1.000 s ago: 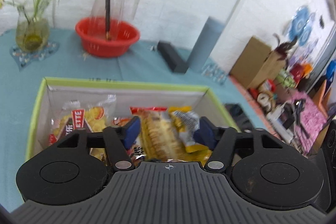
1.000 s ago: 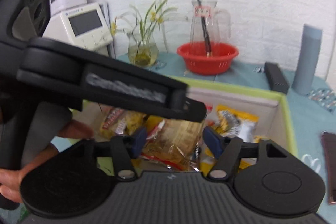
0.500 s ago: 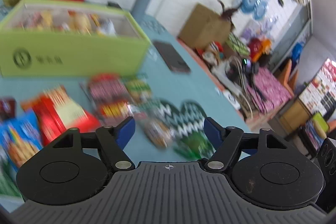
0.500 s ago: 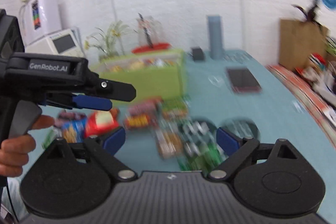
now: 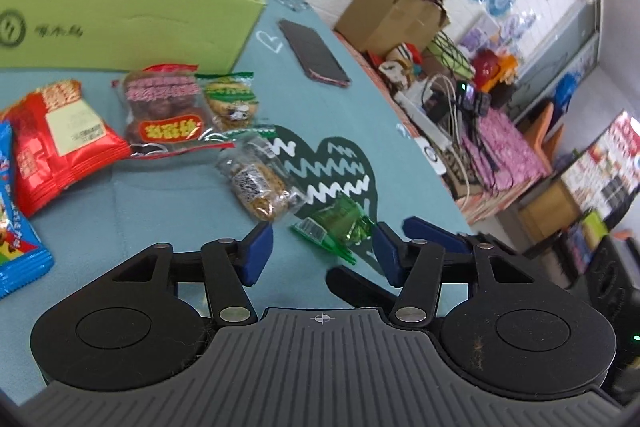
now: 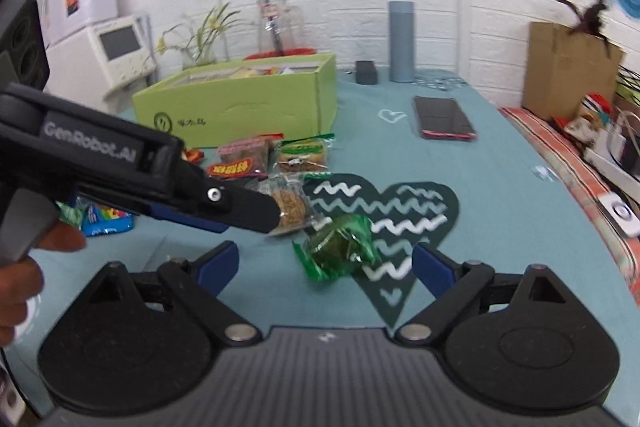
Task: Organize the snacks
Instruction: 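Move the left tool to the green wrapped packet and grasp it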
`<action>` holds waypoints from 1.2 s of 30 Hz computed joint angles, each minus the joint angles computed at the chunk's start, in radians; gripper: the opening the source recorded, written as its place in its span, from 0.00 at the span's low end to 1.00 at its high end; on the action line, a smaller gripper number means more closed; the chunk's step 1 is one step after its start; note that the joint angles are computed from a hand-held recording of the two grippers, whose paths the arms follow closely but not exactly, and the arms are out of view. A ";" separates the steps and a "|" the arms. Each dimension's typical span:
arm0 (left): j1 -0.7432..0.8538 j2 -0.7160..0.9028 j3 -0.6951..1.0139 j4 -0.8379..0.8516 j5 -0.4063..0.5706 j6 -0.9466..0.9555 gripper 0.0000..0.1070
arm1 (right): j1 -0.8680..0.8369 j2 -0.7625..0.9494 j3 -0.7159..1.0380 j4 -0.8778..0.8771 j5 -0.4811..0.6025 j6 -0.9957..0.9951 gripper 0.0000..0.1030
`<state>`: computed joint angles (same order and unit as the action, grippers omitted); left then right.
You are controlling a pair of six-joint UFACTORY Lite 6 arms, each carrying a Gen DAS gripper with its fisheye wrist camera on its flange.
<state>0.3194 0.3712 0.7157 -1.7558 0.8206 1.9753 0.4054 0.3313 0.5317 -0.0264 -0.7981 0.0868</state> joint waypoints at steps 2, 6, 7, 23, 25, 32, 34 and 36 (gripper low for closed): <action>0.031 0.029 0.037 0.033 0.007 -0.051 0.35 | -0.040 0.062 0.087 -0.106 0.040 0.072 0.90; 0.077 0.021 0.043 0.031 -0.009 -0.032 0.36 | -0.059 0.149 0.177 -0.260 0.066 0.226 0.91; 0.092 0.022 0.044 0.033 -0.005 -0.026 0.36 | -0.043 0.151 0.174 -0.255 0.061 0.231 0.90; 0.438 0.075 0.063 0.238 0.082 0.040 0.40 | 0.472 0.125 0.136 0.314 0.044 0.055 0.90; 0.448 0.087 0.072 0.253 0.092 0.033 0.40 | 0.493 0.094 0.097 0.394 0.030 0.025 0.90; 0.409 0.064 0.036 0.266 0.110 0.050 0.40 | 0.513 0.049 0.062 0.479 0.011 -0.068 0.90; 0.390 0.055 0.027 0.270 0.109 0.053 0.40 | 0.495 0.075 0.075 0.443 0.005 -0.045 0.90; 0.363 0.065 0.040 0.298 0.118 0.039 0.41 | 0.467 0.115 0.098 0.400 0.003 -0.014 0.90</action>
<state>0.6828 0.4359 0.7553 -1.4576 0.9390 2.0140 0.8724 0.4464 0.6294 0.3738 -0.7951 0.0724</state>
